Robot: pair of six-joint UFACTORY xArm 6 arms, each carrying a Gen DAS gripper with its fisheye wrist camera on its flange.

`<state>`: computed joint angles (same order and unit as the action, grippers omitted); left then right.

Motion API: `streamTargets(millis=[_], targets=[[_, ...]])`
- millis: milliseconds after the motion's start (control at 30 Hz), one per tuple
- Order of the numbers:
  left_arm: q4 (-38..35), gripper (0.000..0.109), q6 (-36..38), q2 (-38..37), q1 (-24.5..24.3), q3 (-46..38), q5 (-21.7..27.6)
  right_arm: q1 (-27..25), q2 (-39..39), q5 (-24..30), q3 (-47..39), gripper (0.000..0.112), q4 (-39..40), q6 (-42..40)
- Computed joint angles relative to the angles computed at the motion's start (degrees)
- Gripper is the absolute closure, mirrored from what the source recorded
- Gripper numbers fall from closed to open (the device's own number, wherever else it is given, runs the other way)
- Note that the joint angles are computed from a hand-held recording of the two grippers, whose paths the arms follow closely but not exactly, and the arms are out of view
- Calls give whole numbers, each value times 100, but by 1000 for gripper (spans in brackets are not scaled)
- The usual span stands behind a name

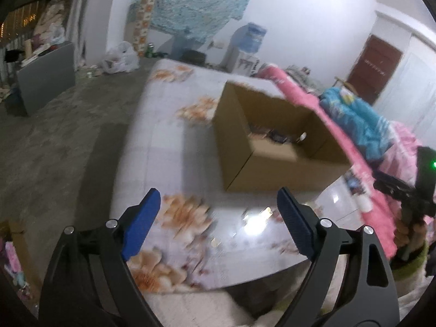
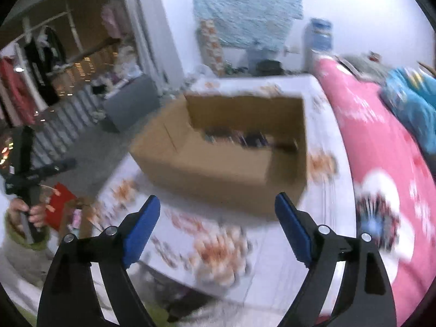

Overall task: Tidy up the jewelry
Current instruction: 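Move the left gripper toward the small gold ring on the bedspread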

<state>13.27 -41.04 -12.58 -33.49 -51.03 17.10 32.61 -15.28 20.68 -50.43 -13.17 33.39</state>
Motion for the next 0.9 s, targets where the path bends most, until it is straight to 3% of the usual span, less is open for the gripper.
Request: streamTargets(millis=[167,233,367,567,700,900], targets=[[1491,25,-1160,80,-113,438,-86,342,232,-452,648,29,-718,1549],[1837,26,-1314,196,-172,500,-119,464,489,-735,655,35,-572,1587],[1896,44,-1017,435,-316,503,-189,913,1113,-1356,509,48,929,428],[1448,73,-104,772,-453,391,-388,1363,1720,-1504,-73,56,2999,-1462],[1086,80,489,1029,-435,205,-410,1495,2058,-1365,-497,58,4184,-2610],[640,81,1144,1392,-422,-114,-200,1481,2368,-1149,-894,59,4823,-3267]])
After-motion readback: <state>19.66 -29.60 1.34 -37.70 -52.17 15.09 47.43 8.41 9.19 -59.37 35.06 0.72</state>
